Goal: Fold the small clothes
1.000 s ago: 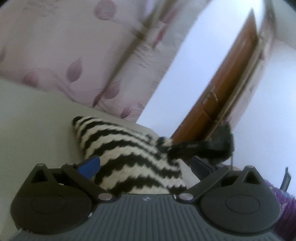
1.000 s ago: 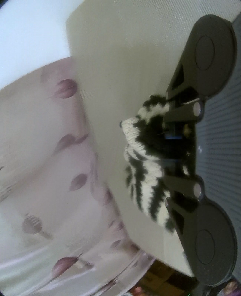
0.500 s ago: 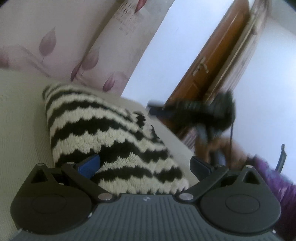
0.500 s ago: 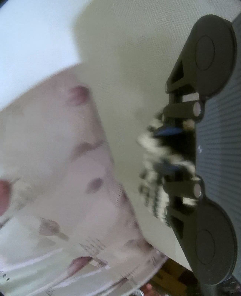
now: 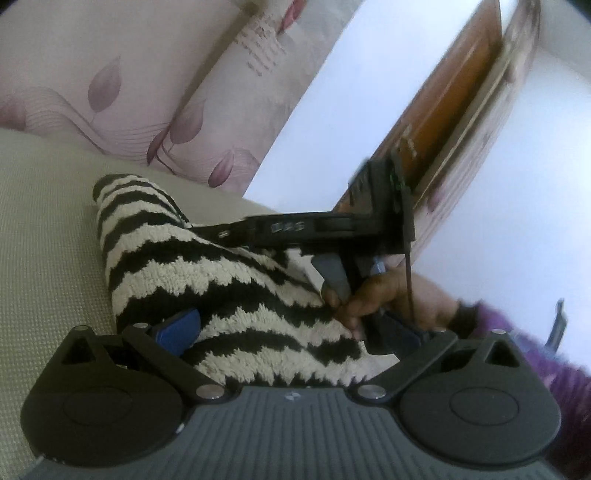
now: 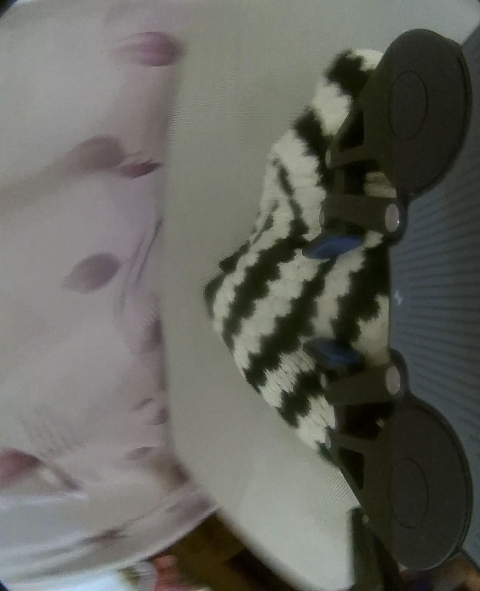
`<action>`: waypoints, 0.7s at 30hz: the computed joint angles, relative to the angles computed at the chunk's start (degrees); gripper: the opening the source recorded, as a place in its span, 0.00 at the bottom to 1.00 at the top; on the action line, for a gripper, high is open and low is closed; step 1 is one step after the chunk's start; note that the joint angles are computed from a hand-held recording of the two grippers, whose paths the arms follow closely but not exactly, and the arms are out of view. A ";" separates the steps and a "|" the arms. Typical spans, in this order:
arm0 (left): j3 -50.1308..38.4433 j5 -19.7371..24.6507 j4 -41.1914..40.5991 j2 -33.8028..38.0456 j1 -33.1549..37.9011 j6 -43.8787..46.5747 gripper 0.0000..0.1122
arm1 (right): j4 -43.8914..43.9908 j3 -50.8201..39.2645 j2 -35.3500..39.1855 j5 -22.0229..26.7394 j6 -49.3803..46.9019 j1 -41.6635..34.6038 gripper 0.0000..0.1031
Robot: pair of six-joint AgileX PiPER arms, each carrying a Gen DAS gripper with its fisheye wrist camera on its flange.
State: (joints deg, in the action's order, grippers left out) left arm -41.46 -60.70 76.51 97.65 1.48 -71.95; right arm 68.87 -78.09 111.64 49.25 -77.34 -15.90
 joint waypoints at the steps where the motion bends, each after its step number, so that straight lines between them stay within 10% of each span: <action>1: 0.21 -0.75 -0.25 -0.34 0.63 -0.01 0.91 | 2.95 2.00 -1.82 -0.53 -0.80 -1.65 0.47; 8: 1.23 -4.23 -1.72 0.93 3.85 0.06 0.91 | 12.30 27.35 -16.50 19.13 -21.22 -24.25 0.49; 17: 8.73 -1.86 -5.23 -3.77 3.63 4.80 0.91 | 9.68 39.93 -17.70 16.97 -29.83 -25.37 0.47; 18: 9.16 -1.21 -5.21 -4.58 3.58 4.83 0.91 | 10.76 40.25 -17.90 14.96 -29.54 -23.92 0.42; 19: 9.43 -0.71 -5.02 -5.33 3.60 4.55 0.91 | 11.57 41.17 -18.54 14.45 -29.72 -23.89 0.17; 21: 9.84 -0.13 -5.11 -6.45 3.68 4.19 0.91 | 13.30 42.80 -20.47 15.55 -33.06 -25.34 0.15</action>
State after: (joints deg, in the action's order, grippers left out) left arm -31.62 -60.82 71.40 91.21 5.15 -67.76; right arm 82.17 -35.29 91.16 64.79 -110.40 -41.25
